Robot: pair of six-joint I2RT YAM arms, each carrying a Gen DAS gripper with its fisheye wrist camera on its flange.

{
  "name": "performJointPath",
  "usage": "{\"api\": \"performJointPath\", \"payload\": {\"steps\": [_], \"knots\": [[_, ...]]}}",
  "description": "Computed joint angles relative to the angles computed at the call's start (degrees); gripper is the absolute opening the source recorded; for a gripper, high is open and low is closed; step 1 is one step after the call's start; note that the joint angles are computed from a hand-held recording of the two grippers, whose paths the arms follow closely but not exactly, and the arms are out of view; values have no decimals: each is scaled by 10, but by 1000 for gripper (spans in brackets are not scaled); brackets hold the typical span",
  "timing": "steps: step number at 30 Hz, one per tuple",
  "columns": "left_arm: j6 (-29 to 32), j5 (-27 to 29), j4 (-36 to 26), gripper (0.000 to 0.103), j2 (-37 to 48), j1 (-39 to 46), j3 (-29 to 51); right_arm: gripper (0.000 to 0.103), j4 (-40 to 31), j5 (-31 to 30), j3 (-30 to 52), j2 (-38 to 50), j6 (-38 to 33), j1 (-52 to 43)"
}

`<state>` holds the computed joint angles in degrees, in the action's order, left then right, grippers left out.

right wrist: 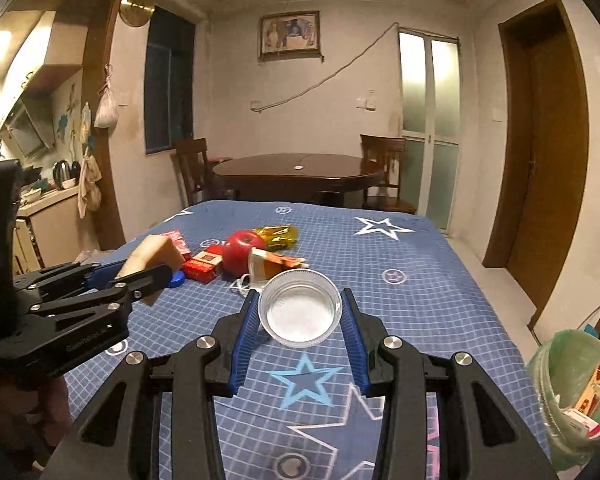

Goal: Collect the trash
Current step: 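Carry the beige sponge and clear cup over the green bucket with both tools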

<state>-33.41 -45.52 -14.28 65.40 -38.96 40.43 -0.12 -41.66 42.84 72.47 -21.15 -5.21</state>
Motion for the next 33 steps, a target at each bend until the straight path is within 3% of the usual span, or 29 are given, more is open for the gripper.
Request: {"api": "performJointPath", "payload": {"steps": [11, 20, 26, 33], "knots": [[32, 18, 47, 30, 99, -16, 86, 41, -33, -32, 68, 44, -21, -94], [80, 68, 87, 30, 241, -24, 228, 41, -62, -51, 183, 137, -47, -192], [105, 117, 88, 30, 348, -30, 344, 41, -91, -60, 293, 228, -62, -257], [135, 177, 52, 30, 481, -44, 515, 41, -173, -52, 502, 381, -73, -325]]}}
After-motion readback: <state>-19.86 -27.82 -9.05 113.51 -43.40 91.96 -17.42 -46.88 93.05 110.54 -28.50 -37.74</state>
